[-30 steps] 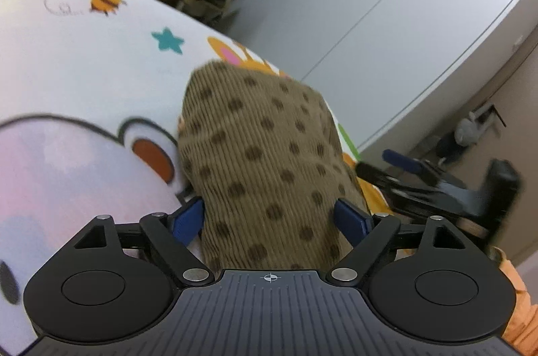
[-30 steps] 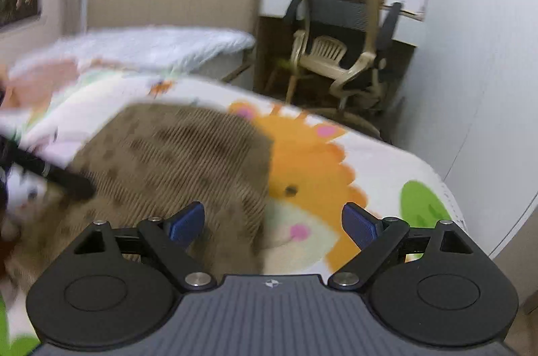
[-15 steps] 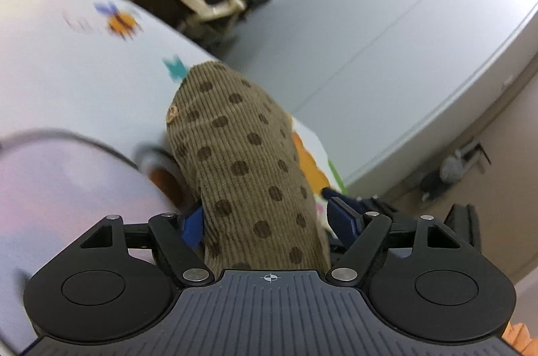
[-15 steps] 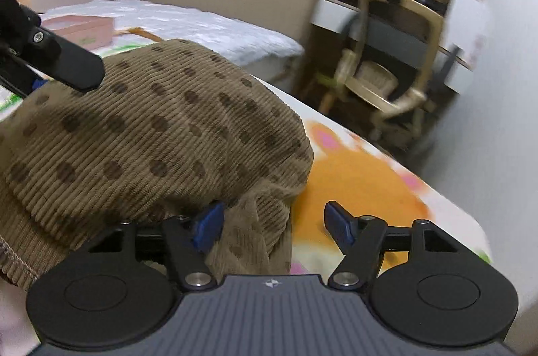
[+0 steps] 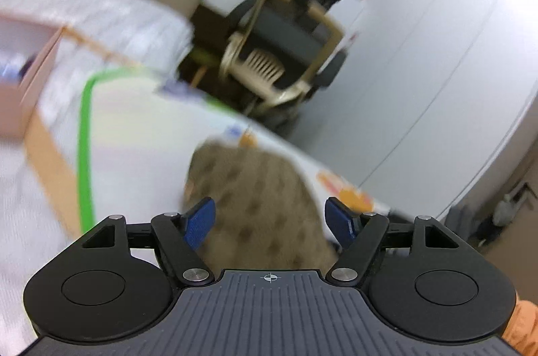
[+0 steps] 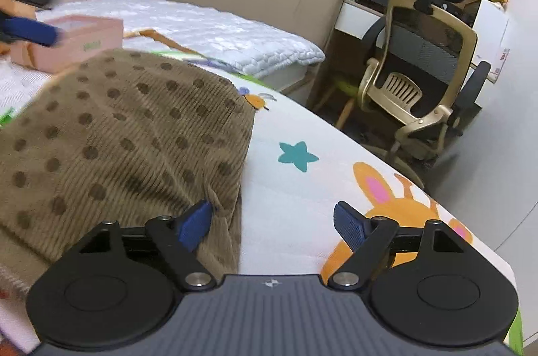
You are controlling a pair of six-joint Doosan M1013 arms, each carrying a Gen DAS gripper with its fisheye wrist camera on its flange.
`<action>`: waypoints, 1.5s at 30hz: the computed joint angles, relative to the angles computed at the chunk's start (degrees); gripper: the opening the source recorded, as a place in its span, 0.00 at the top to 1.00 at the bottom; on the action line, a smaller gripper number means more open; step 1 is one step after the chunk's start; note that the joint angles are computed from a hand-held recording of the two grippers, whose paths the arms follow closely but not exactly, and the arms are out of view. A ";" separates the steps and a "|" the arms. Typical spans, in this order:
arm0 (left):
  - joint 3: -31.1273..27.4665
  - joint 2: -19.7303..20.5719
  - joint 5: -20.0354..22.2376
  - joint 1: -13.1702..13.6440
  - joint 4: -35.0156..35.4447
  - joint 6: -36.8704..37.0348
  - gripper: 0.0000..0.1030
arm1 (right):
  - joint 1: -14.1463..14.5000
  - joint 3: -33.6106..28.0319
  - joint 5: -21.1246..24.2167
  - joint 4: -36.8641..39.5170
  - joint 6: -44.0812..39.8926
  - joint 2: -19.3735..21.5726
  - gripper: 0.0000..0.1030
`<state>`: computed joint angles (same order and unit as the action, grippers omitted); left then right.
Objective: Fold clothes
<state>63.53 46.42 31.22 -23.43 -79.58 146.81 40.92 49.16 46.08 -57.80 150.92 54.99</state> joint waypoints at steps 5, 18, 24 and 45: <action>-15.67 8.06 6.66 -1.55 18.92 -18.29 0.26 | 0.02 5.20 -13.20 1.69 3.37 -4.01 0.22; -26.20 13.64 6.11 -3.37 36.90 -31.52 0.33 | -0.71 11.06 -22.48 13.44 1.26 -7.04 0.21; -5.01 2.53 -2.13 -1.95 16.38 -13.58 0.10 | -0.55 16.41 -11.72 -7.94 25.04 -9.80 0.23; 4.59 -1.90 -2.06 -1.02 9.22 -5.77 0.11 | -0.99 3.26 -9.05 5.33 0.46 -4.27 0.48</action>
